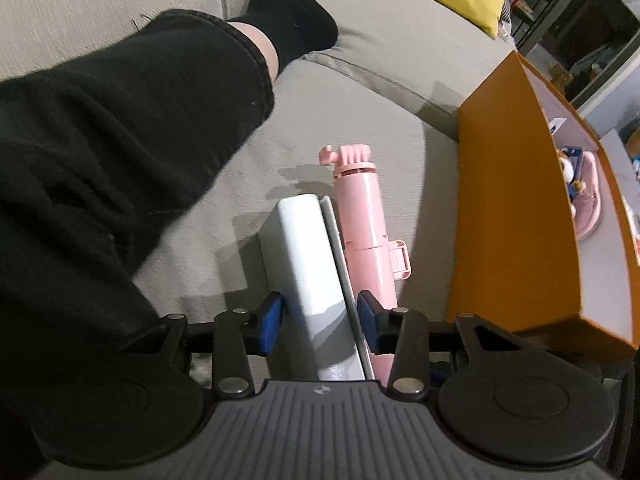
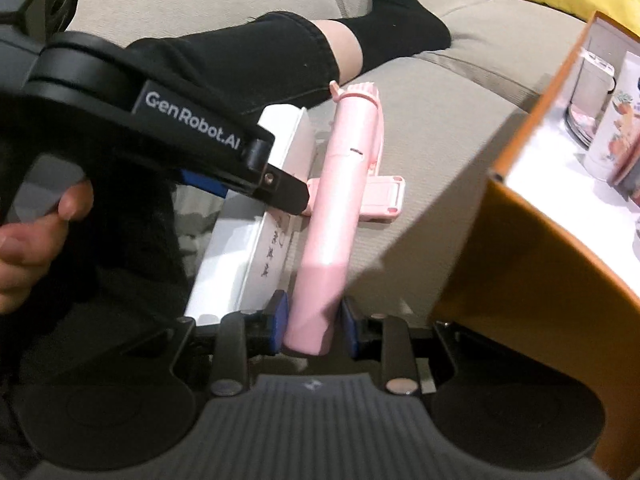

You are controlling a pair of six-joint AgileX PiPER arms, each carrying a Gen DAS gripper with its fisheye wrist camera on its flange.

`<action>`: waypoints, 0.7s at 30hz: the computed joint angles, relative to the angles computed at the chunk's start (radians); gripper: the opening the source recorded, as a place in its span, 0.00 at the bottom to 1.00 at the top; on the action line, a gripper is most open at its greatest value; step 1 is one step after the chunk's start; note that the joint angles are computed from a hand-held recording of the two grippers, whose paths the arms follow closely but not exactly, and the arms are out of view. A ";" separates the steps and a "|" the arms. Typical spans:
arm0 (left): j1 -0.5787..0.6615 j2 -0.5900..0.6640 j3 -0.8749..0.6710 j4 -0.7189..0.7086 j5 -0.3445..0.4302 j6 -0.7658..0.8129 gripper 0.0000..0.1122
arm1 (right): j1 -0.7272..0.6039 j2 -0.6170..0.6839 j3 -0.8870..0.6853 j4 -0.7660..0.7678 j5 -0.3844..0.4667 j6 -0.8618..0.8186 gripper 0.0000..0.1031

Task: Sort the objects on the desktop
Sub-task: 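Grasp white box with left tool while right tool grasps pink selfie stick, then lift white box with left tool while right tool lifts selfie stick toward box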

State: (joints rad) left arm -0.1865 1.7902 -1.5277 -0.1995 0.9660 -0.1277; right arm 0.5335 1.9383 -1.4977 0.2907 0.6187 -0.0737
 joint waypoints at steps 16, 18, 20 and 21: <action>-0.010 -0.003 0.015 0.074 -0.035 -0.076 0.34 | 0.208 -0.110 0.125 -0.647 -0.039 0.351 0.29; -0.009 0.000 0.014 0.056 -0.038 -0.074 0.33 | 0.235 -0.107 0.121 -0.730 -0.006 0.394 0.30; -0.015 0.000 0.019 0.052 -0.046 -0.069 0.33 | 0.244 -0.106 0.117 -0.737 0.010 0.374 0.30; -0.017 -0.002 0.025 0.056 -0.052 -0.069 0.33 | 0.232 -0.116 0.129 -0.698 0.000 0.337 0.31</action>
State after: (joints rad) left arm -0.2040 1.7880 -1.5031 -0.1432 0.9138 -0.1966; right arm 0.7652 1.8224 -1.3682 -0.4071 0.6187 0.2629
